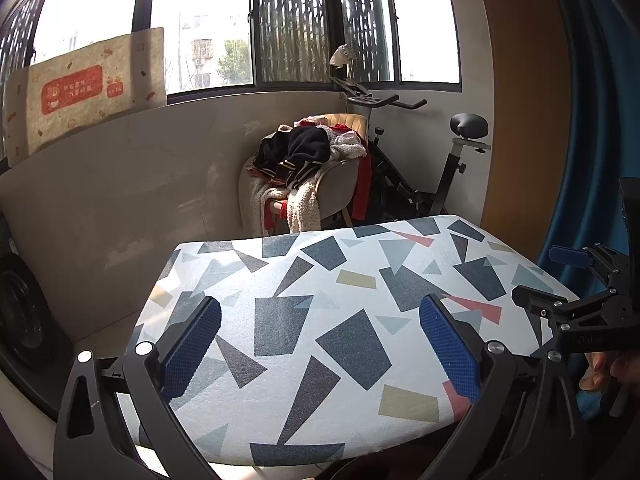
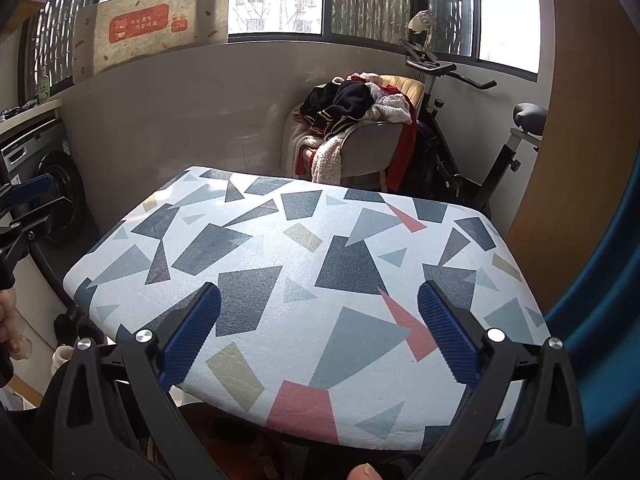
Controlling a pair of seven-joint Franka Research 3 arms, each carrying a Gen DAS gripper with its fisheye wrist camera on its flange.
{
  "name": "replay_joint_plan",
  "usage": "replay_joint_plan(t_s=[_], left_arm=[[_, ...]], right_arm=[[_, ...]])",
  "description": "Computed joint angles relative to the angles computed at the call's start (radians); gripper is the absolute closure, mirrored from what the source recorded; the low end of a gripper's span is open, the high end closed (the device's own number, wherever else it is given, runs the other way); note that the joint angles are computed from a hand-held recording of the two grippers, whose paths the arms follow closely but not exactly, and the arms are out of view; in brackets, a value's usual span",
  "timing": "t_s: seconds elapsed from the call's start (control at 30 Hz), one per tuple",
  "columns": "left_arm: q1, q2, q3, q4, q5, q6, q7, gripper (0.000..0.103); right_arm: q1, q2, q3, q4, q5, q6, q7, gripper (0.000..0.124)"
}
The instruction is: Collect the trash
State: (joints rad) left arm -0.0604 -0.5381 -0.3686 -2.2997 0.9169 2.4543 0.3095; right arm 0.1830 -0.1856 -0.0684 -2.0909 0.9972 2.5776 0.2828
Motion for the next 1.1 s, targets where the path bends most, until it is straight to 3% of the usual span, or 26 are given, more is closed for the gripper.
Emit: replay_joint_plan(t_s=[1.1], left_arm=[[-0.008, -0.002, -0.003, -0.013, 0.02, -0.028, 0.007, 0.006]], right_arm=[[-0.004, 0.001, 0.0, -0.006, -0.009, 0.014, 0.01, 0.027]])
